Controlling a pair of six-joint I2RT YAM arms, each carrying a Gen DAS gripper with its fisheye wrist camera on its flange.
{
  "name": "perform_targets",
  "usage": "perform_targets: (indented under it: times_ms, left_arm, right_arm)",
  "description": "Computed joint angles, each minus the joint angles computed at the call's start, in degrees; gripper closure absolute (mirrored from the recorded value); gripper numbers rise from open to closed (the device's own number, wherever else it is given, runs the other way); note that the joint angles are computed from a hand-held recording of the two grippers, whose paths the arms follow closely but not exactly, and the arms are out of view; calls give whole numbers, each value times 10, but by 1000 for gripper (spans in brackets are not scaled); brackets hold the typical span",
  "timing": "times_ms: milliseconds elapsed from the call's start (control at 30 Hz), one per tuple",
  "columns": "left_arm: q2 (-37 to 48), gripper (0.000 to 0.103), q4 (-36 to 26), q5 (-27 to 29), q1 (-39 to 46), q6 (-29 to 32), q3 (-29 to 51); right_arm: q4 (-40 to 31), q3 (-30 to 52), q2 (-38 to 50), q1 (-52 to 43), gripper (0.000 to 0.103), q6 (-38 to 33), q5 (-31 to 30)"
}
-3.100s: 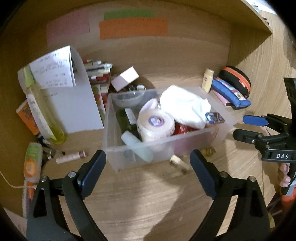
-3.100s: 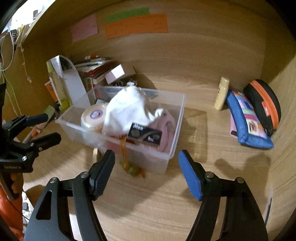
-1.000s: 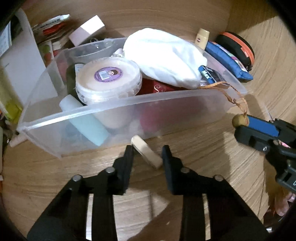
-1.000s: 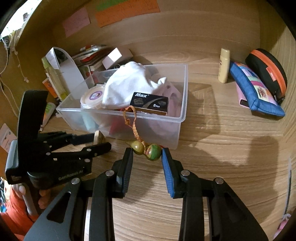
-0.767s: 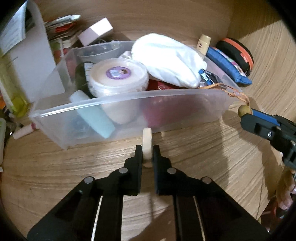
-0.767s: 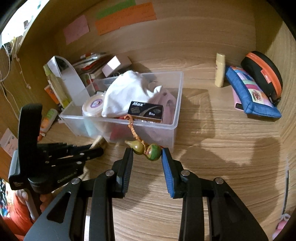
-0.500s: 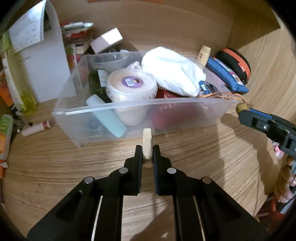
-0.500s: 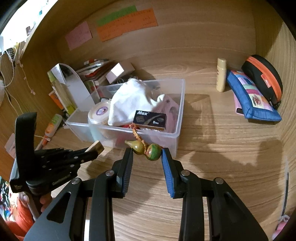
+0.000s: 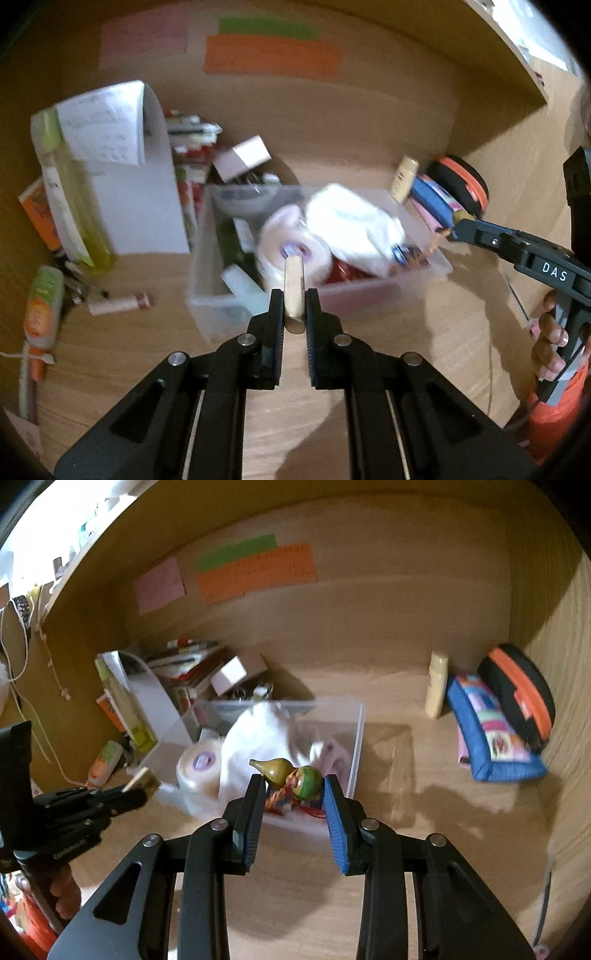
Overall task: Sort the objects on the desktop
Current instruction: 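Drop the wooden block and bead keychain into the clear box, open both tools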
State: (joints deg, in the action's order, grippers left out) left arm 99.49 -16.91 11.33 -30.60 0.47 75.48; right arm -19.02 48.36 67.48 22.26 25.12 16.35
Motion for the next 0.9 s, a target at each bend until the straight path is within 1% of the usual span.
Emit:
perform_targets:
  times_ms: [200, 467, 600, 700, 900]
  left_arm:
    - [35, 93, -9, -12, 20, 0, 46]
    - [105, 93, -33, -23, 26, 4, 111]
    - [127, 93, -43, -26, 22, 5, 132]
    - [143, 93, -58, -17, 23, 6, 150]
    - [149, 93, -64, -20, 21, 8, 158]
  right_arm:
    - [7, 40, 52, -28, 74, -26, -7]
    - [11, 67, 125, -54, 74, -35, -26]
    - [7, 77, 148, -61, 74, -40, -30]
    - [3, 86, 165, -63, 74, -44, -34]
    - [-5, 99, 184, -56, 73, -56, -20]
